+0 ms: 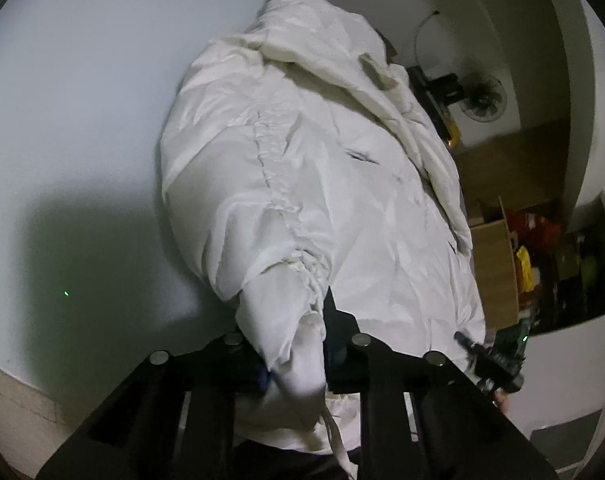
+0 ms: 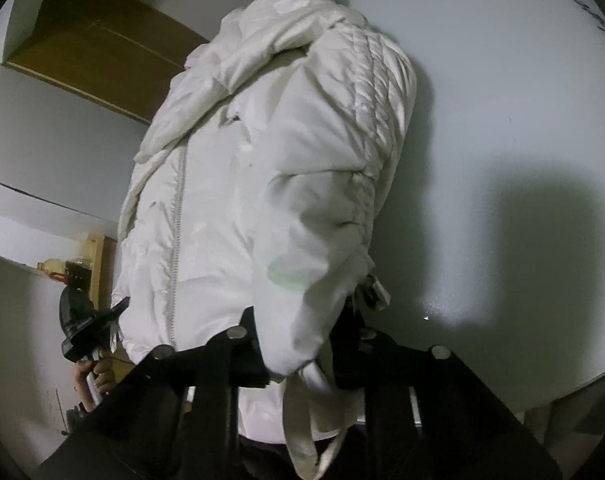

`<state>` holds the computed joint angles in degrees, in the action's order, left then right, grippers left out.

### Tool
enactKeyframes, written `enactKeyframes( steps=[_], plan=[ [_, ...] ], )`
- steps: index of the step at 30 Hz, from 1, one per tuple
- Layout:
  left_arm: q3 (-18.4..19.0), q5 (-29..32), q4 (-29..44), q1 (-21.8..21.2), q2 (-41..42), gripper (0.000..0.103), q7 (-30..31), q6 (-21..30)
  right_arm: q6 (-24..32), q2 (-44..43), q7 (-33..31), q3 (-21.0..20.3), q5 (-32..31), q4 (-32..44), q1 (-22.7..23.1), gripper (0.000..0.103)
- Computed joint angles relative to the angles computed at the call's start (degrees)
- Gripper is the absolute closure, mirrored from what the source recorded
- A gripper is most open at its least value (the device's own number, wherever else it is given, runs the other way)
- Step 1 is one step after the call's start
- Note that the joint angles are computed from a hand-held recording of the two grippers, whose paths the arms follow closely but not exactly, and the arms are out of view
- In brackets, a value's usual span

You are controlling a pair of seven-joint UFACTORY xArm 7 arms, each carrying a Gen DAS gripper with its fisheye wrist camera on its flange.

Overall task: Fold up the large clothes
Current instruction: 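Lift the hem with both grippers and fold it toward the collar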

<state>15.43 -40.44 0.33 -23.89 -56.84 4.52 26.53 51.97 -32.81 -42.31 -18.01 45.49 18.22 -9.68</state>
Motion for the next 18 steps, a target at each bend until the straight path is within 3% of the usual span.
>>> enactKeyframes(
  steps=[2, 5, 9, 11, 14, 18],
  plan=[
    [-1.2, 1.2, -0.2, 1.6, -3.3, 0.088, -0.9, 2.0, 3.6, -0.8, -0.8, -1.9, 0.4, 1.2, -0.1, 0.088],
    [0.0, 2.4, 0.4, 3.2, -6.7, 0.088, -0.1, 5.1, 11.6, -0.1, -2.4, -5.4, 2.4, 4.3, -0.4, 0.089],
    [6.5, 0.4, 3.9, 3.4, -6.0, 0.088, 5.2, 8.2, 19.7, 2.5, -4.1, -6.8, 5.9, 9.0, -1.5, 0.090],
    [7.0, -1.2, 6.4, 3.5, -4.9, 0.088, 7.0, 9.3, 22.8, 4.4, -3.9, -6.6, 7.5, 12.4, -1.9, 0.091],
    [6.1, -3.2, 12.5, 2.9, -0.8, 0.088, 8.8, 10.0, 25.2, 6.7, -2.8, -4.6, 9.2, 17.6, -2.6, 0.091],
    [1.4, -3.4, 22.7, 2.2, 7.7, 0.088, 10.5, 8.8, 24.5, 9.8, -0.7, -0.7, 11.0, 25.1, -2.3, 0.091]
  ],
)
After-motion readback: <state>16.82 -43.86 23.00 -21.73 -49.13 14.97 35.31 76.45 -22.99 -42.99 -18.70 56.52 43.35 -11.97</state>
